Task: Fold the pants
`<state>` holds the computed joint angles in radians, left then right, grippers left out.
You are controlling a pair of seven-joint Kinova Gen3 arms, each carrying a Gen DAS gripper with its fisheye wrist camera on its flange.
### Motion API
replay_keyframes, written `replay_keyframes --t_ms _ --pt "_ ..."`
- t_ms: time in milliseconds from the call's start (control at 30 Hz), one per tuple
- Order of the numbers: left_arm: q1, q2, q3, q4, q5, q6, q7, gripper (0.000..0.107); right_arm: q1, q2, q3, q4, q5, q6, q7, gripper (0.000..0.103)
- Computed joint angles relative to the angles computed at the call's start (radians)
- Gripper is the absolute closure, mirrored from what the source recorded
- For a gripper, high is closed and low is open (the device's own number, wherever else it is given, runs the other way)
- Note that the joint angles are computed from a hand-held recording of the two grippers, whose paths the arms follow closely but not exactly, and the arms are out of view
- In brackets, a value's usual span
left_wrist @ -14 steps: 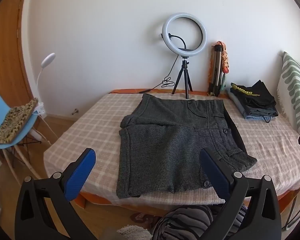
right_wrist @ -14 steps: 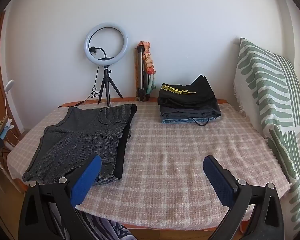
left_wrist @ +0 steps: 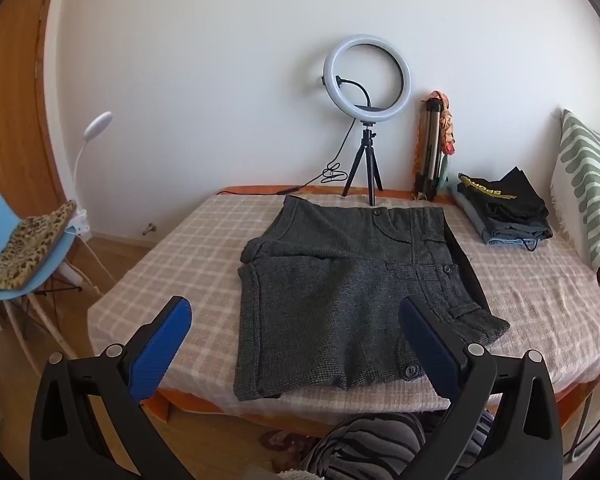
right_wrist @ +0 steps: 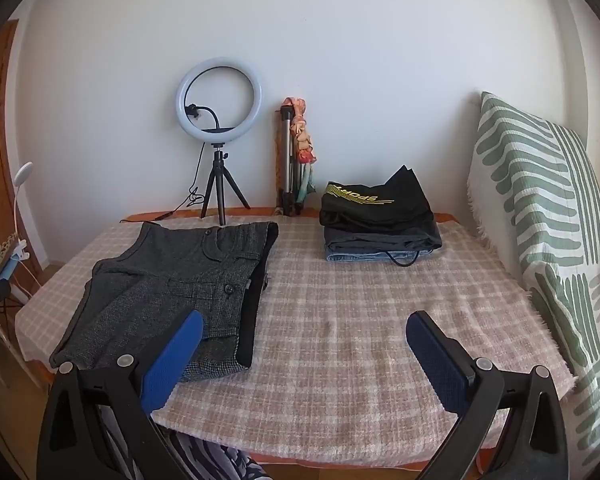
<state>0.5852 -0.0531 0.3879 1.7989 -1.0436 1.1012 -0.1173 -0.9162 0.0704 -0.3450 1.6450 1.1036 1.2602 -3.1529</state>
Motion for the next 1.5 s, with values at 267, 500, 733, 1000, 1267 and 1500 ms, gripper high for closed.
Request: replay_keyframes --t_ms 267,500,733,1000,1267,1500 --pt "0.0 -0.013 0.001 0.004 -0.006 -0.002 0.009 0.005 -0.008 0.002 -0.003 0.009 0.008 0.006 -0.018 0.0" --pt "-0.019 -0.028 0.01 0.011 -0.001 -0.019 0.006 0.005 -0.004 -0.004 -0.004 0.013 0.001 0.005 -0.028 0.0" --pt "-0.027 -0.027 0.022 0.013 -0.005 -0.015 0.012 0.005 -0.006 -0.001 -0.004 0.026 0.005 0.002 -0.049 0.0" --pt "-0.024 -0.026 0.022 0.016 -0.01 -0.008 0.021 0.005 -0.005 0.006 -0.002 0.03 0.009 -0.01 -0.057 0.0" --pt "-0.023 -0.026 0.023 0.021 -0.006 -0.011 0.025 0.005 -0.007 0.006 0.001 0.037 0.012 -0.014 -0.064 0.0" --pt "-0.023 -0.025 0.022 0.021 -0.01 -0.01 0.027 0.005 -0.009 0.006 0.001 0.037 0.012 -0.013 -0.065 0.0"
